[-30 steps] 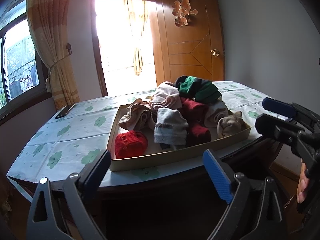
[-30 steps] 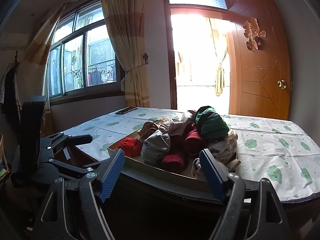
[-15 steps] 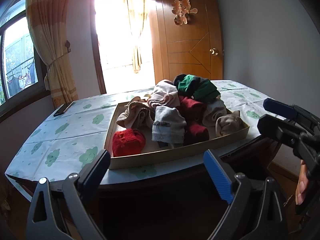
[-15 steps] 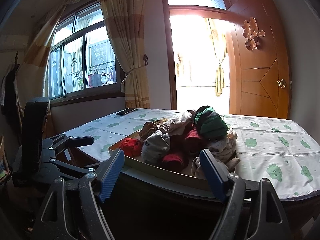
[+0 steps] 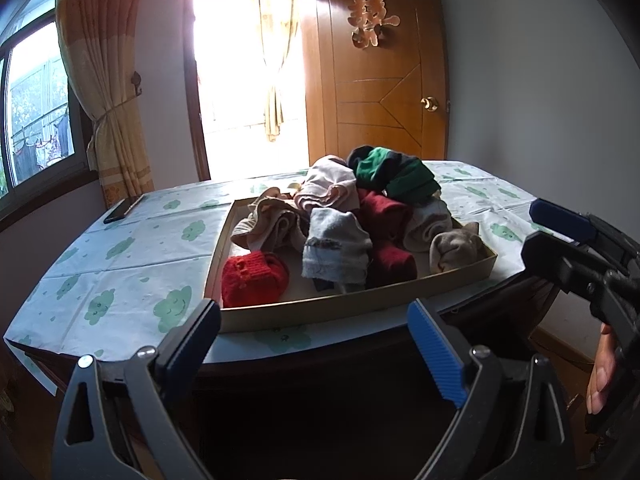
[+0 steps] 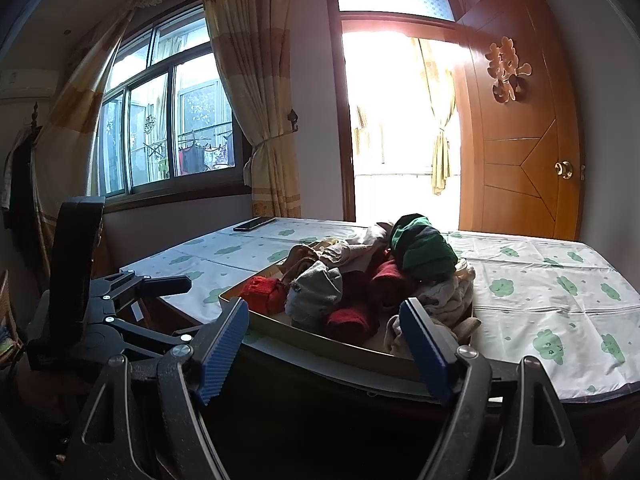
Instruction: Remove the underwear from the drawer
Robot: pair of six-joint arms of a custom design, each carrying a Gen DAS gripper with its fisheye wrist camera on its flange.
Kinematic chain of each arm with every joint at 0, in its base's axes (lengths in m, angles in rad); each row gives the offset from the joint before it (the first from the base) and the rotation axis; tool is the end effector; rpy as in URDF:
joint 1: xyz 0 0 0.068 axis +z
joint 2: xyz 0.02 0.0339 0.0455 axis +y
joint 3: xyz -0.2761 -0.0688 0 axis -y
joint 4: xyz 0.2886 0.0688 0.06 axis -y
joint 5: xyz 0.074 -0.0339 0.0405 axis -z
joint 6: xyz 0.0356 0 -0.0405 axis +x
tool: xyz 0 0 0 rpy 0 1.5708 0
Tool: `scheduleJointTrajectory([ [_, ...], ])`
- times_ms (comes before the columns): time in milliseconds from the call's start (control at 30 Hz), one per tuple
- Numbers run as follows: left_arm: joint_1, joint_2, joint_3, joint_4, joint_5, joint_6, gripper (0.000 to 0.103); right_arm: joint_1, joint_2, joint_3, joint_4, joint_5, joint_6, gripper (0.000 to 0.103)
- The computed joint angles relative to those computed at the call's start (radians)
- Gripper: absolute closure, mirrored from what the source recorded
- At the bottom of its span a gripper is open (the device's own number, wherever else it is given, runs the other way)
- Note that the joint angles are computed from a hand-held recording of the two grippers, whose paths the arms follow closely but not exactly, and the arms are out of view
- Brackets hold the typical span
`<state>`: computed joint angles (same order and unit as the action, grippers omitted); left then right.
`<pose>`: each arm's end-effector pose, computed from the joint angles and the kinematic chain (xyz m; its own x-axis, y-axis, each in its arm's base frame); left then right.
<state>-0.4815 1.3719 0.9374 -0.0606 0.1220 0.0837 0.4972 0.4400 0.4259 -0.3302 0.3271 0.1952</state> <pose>0.3070 -0.1653 0.2651 -0.3733 0.2887 -0.8817 0.5878 0.8088 0.0159 0.1470 0.0667 0.2507 -0.3271 0.0315 -0.9445 -0.1248 0.9893 0.0762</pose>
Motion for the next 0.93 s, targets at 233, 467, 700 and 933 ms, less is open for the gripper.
scheduleJointTrajectory([
  [233,-0.001,0.006,0.012,-0.02,0.001,-0.011,0.007,0.008,0.005,0.016,-0.001,0.013,-0.024,0.023],
  [467,-0.002,0.014,0.015,-0.023,-0.009,-0.009,0.006,0.002,0.007,0.019,-0.002,0.007,-0.025,0.023],
  [700,-0.009,0.003,-0.004,0.008,-0.021,0.014,0.006,0.005,0.021,0.018,0.003,0.006,-0.031,0.023],
  [933,-0.017,-0.001,-0.007,0.01,-0.027,0.016,0.006,0.002,0.02,0.017,0.002,0.0,-0.032,0.023],
])
